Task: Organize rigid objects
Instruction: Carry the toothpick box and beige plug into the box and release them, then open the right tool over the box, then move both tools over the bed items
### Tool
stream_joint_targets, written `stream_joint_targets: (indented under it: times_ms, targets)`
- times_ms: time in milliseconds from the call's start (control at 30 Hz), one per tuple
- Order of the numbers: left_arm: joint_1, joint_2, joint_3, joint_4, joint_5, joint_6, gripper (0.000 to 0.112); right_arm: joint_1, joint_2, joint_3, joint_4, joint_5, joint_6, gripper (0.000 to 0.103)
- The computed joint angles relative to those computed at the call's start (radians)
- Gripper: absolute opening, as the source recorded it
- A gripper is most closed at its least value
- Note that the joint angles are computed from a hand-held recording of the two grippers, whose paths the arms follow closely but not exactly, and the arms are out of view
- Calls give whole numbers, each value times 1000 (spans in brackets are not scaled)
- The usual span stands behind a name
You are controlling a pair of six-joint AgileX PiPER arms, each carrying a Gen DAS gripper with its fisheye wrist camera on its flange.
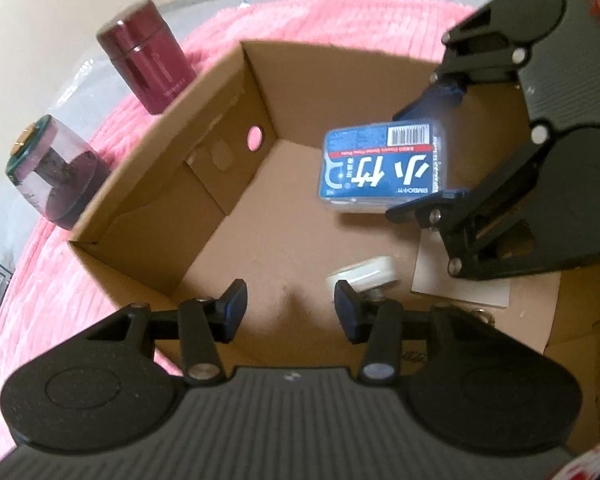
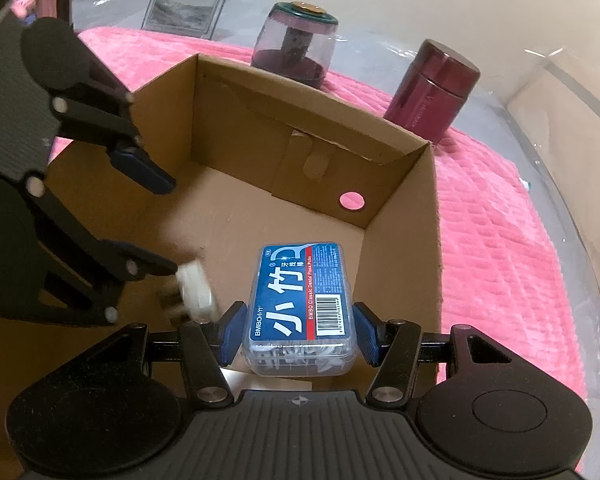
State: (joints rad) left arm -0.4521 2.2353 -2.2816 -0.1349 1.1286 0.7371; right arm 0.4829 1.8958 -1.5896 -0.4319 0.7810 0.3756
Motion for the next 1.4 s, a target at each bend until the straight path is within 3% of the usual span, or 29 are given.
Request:
stream_joint_targets:
  times_ms: [367, 600, 867, 1200, 1400]
  targets:
    - [144, -194, 207, -281, -100, 125, 43, 7, 44, -89, 0, 51, -12, 53]
    - [268, -293, 314, -483, -113, 164, 43, 0, 159, -249, 43, 140, -32, 54]
    - [355, -337, 374, -578, -121, 162, 43, -20, 256, -377, 107, 223, -53, 54]
    - [412, -361, 448, -619, -122, 178, 43, -21, 261, -386, 102, 209, 10, 53]
    - [466, -415, 538, -673, -138, 209, 48, 4, 153, -276, 31, 142, 112, 54]
